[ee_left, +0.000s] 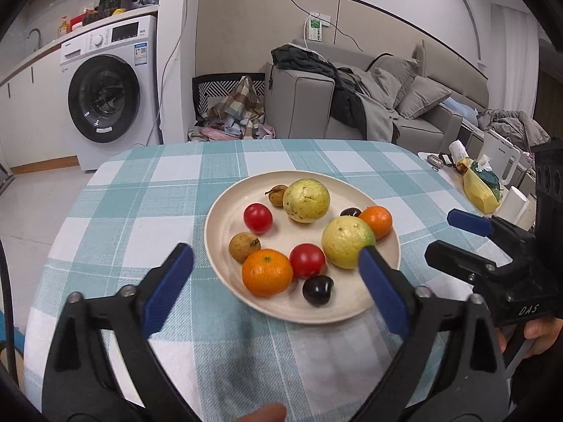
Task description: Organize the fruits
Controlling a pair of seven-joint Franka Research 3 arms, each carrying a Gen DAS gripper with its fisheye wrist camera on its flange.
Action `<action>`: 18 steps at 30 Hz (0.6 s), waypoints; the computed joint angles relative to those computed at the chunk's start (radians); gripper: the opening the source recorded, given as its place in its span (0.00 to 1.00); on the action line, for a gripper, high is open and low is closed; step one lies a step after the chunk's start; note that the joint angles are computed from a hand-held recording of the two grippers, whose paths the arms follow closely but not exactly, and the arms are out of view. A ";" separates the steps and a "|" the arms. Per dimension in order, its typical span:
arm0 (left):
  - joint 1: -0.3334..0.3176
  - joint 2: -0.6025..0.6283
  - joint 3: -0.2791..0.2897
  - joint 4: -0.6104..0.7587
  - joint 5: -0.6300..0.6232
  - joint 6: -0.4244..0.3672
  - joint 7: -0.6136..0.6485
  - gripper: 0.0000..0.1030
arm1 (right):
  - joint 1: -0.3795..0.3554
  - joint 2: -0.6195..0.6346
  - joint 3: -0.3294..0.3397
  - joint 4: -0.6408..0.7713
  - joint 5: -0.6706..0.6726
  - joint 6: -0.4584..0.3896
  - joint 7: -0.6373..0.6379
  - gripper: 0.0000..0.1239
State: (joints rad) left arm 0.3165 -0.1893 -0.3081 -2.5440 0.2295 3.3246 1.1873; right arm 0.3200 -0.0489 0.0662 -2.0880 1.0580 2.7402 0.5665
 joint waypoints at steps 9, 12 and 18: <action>0.179 -0.143 -0.206 -0.134 -0.093 0.060 0.007 1.00 | 0.032 -0.079 -0.015 -0.069 0.141 0.014 -0.174 0.83; 0.170 -0.162 -0.201 -0.165 -0.124 0.090 0.007 0.99 | 0.044 -0.099 -0.020 -0.084 0.204 0.029 -0.236 0.83; 0.188 -0.177 -0.240 -0.194 -0.225 0.152 0.058 0.99 | 0.068 -0.135 -0.025 -0.108 0.350 0.053 -0.407 0.83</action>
State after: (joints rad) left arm 0.5046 -0.3662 -0.5477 -2.7376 0.0041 3.4764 1.2452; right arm 0.3881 -0.1840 0.0413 -2.1960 1.4080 2.7937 0.1591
